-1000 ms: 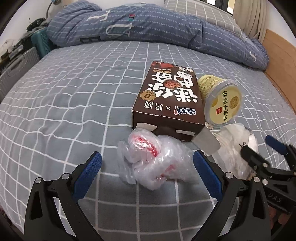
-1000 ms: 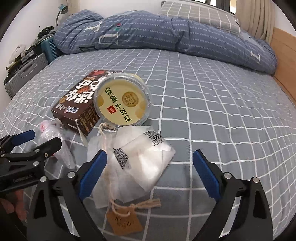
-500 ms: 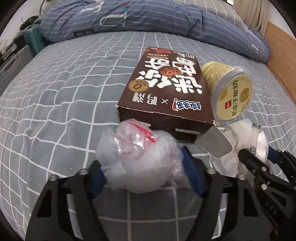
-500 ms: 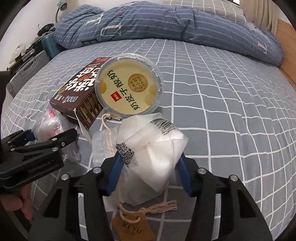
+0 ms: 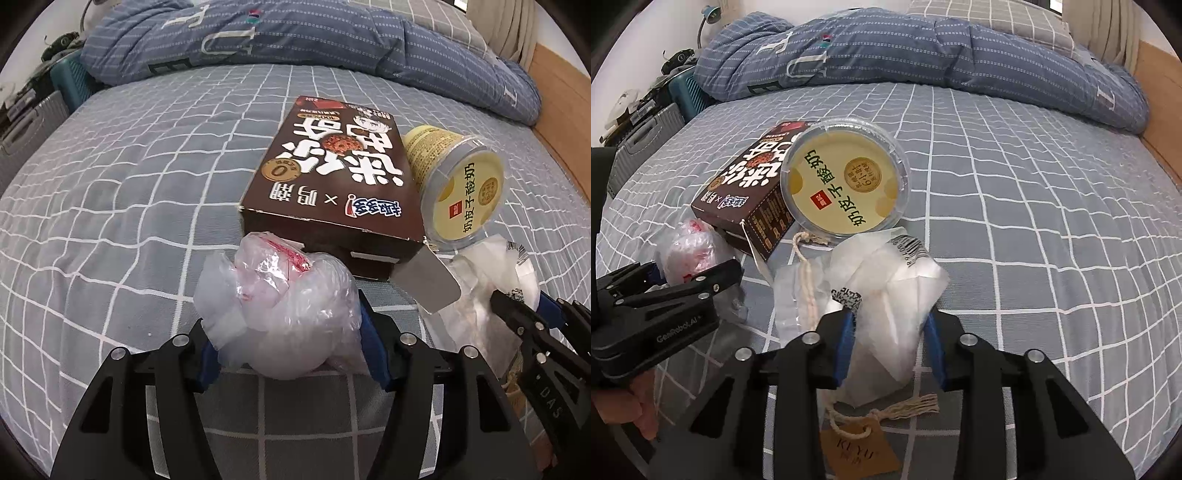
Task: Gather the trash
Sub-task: 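Lift the clear plastic bag and white bag off the bed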
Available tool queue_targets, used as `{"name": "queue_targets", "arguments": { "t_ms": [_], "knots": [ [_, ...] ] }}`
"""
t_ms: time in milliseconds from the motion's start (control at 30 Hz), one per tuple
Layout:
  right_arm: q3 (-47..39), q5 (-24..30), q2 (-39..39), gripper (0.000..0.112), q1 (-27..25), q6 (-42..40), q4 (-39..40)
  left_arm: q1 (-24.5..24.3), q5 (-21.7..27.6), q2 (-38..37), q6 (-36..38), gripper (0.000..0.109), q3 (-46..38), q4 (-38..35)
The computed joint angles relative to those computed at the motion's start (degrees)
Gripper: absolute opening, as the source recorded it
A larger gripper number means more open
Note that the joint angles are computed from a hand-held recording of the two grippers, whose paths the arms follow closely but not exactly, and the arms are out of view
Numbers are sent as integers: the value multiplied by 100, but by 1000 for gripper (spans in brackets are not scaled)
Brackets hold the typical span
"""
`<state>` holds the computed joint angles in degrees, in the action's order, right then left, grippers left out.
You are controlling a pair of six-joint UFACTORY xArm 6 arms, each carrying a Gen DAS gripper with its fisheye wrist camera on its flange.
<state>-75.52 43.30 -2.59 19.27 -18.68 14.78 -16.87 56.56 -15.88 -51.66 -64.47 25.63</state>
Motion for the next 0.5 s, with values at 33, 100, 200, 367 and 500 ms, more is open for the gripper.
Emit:
{"name": "queue_targets", "arguments": {
  "t_ms": [33,100,200,367,500],
  "knots": [
    [17,1,-32,30,-16,20,2,4,22,-24,-9,60,4,17],
    [29,16,-56,30,-31,25,-5,-4,66,-86,-35,60,14,39],
    [22,68,-84,29,-45,55,-7,-41,152,-156,-62,60,-12,69],
    [72,192,-227,27,-38,76,52,-132,312,-333,-50,60,22,64],
    [154,238,-394,27,-22,132,89,-252,502,-505,-93,60,47,141]
  ]
}}
